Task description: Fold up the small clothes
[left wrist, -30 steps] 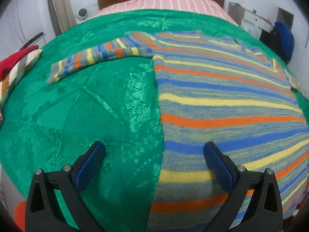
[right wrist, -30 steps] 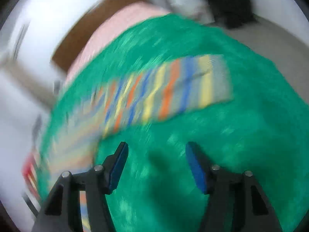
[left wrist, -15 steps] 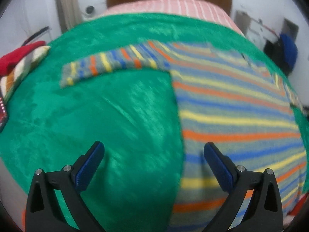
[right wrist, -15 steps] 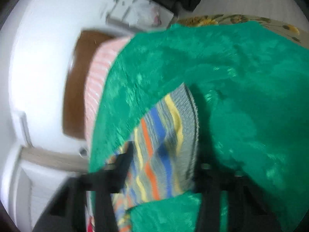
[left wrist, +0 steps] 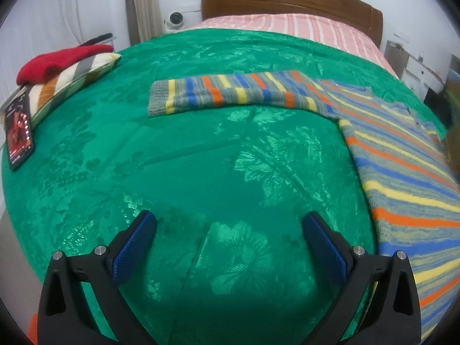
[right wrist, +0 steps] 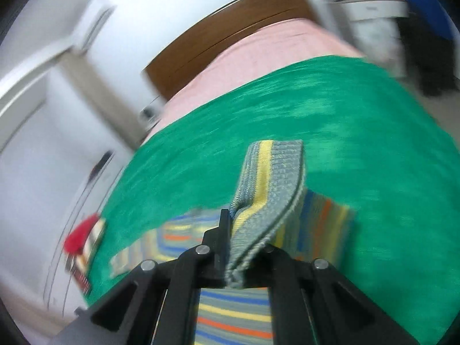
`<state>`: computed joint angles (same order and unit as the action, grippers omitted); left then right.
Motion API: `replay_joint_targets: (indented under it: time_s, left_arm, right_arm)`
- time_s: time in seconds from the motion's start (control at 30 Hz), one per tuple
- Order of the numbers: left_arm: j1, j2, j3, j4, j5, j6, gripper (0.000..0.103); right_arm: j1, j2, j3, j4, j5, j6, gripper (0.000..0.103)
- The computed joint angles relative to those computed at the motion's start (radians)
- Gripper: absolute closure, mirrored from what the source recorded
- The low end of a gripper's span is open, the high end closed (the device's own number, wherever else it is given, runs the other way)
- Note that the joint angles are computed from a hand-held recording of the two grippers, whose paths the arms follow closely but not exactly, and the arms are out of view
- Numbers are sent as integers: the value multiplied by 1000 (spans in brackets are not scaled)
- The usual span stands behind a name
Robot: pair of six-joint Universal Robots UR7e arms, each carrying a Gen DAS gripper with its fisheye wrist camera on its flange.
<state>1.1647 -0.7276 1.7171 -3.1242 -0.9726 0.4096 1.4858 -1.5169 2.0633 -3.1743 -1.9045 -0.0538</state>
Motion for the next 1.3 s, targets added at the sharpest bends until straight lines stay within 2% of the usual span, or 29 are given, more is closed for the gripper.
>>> replay_joint_targets:
  time_s: [0.03,0.07,0.13,0.23,0.27,0.33,0.4,0.43,0.5,0.53,0.57,0.6,0.63,0.7,0.8,0.83,0.93,0.97,1.03,1.1,1.17,1.2,1.23,1.3]
  left_arm:
    - [2,0,3,-7,-2,7,0]
    - [3,0,5,-13,-3,17,0]
    - [4,-2,8,-11,-3,23,0]
    - [7,-3,6,1,-5,14,0]
    - [6,-1,5,2,-2,11,0]
    - [4,4,4,0,2,12,0]
    - [4,7,4,-8,4,21,0]
    - [4,7,7,-14,4,25,0]
    - [3,7,11,-24,4,26,0]
    - [2,9,12,-29,7,28,0]
    - [0,12,14,-40,15,33,0]
    - [-2,16,15,-50,22,40,0]
    - [-4,21,17,-62,31,49,0]
    - [-9,32,23,-97,45,77,0]
    - [-10,36,23,-107,52,90,0]
    - [-10,35,22,-102,51,89,0]
    - [-4,24,20,-69,35,77,0]
    - [-2,18,20,-55,30,75,0]
    - [1,7,23,-34,19,71,0]
    - [2,-3,21,-6,12,58,0]
    - [-3,-16,6,66,15,18,0]
    - [-4,-25,-5,112,0,-6,0]
    - [-1,-40,-26,175,-44,-35,0]
    - [1,-46,-68,239,-88,-56,0]
  right_arm:
    - [6,43,-26,20,26,15,92]
    - [-7,87,-60,70,91,51,74]
    - [-19,127,-77,104,150,109,41]
    - [-44,138,-59,103,171,129,41]
    - [-45,138,-45,103,153,135,41]
    - [-83,116,-29,150,144,146,41]
    - [-134,77,10,206,118,195,41]
    - [-155,64,21,241,85,222,41]
    - [-189,43,30,300,-57,251,42]
    - [-196,27,54,278,-106,243,55]
    - [-189,7,82,239,-173,221,57]
    - [-182,-2,97,207,-198,202,57]
    - [-177,-22,120,164,-182,173,57]
    - [-178,-64,152,140,-51,120,57]
    - [-186,-72,174,154,99,30,55]
    - [-183,-53,171,166,104,16,54]
    - [-186,12,167,175,-36,40,55]
    - [-200,12,191,121,-44,35,64]
    - [-193,-4,234,30,-46,28,65]
    - [-162,-38,296,-86,-67,-25,63]
    - [-114,-62,358,-196,-142,-80,47]
    - [-113,-85,386,-243,-168,-117,44]
    - [-109,-92,411,-294,-195,-145,39]
    - [-146,-140,475,-351,-196,-173,38]
